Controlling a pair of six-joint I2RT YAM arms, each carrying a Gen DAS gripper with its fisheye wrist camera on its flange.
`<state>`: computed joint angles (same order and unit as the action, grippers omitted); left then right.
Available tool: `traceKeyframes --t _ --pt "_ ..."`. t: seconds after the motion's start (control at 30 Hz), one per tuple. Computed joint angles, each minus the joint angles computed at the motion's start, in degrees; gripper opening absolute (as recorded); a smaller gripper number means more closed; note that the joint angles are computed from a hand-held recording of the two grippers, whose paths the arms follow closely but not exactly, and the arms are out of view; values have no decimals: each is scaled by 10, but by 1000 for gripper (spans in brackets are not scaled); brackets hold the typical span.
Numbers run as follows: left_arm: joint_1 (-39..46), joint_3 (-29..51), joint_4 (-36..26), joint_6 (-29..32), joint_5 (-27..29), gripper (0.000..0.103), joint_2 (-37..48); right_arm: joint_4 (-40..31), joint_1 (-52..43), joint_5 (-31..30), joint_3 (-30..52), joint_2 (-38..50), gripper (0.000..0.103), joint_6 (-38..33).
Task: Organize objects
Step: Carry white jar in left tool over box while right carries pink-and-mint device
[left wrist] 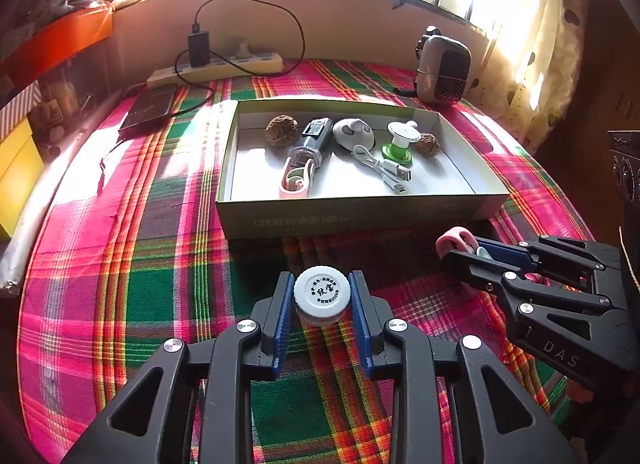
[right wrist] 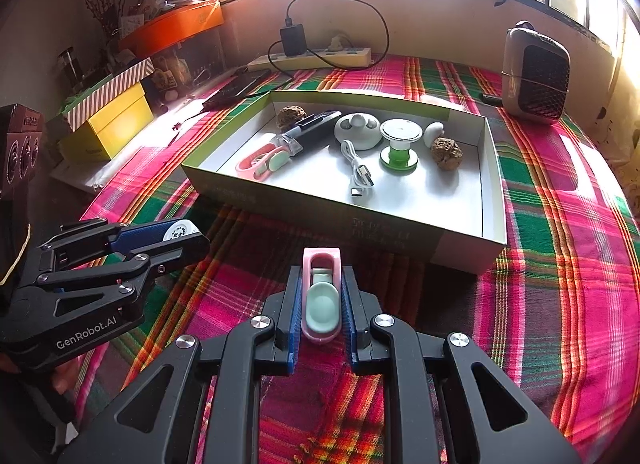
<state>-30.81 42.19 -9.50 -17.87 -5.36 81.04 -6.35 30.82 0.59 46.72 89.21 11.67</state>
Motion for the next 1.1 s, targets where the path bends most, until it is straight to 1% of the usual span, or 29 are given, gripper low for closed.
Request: traceKeyframes --t 0.07,0.1,0.27,0.4,0.47,0.5,0.53,0.57,0.6,0.63,0.67,0.73,0.93,1.07,1.1 --pt "8 -7 -2 11 4 25 -11 -1 1 1 -1 -4 18 1" --pt "-1 -6 -2 5 -2 25 -10 -2 1 0 -2 -5 18 0" --pt "10 -5 -5 11 5 25 -16 -4 0 1 -4 -11 18 0" --pt "15 -5 -17 18 6 25 -30 -7 -4 -4 -3 -19 18 -2" --pt "26 -10 -33 27 10 25 -46 -8 -5 -5 -2 -21 18 -2" --pt "9 4 -23 15 -2 25 -28 -8 -6 -5 -1 -22 18 -2" --pt "16 0 -28 20 4 25 -38 -9 -7 -6 -1 -23 18 -3" --pt "3 20 -32 9 -5 25 -21 -10 -9 -8 -1 -25 18 -3" --pt "5 15 -26 15 1 25 -29 -11 -11 -10 0 -28 18 -3" --pt "-1 39 -48 8 -11 25 -11 -13 -13 -11 1 -31 18 -4" --pt "-31 79 -25 -5 -27 25 35 -15 -14 -12 2 -35 18 -5" --pt "-44 124 -36 -12 -39 25 75 -22 -18 -9 7 -44 18 -7" --pt "-38 180 -47 -3 -26 25 111 -38 -40 -5 30 -51 18 -15" --pt "-28 216 -62 1 -10 25 139 -46 -55 -7 50 -38 18 -23" --pt "-27 218 -56 7 -9 25 142 -48 -59 -7 55 -34 18 -25"
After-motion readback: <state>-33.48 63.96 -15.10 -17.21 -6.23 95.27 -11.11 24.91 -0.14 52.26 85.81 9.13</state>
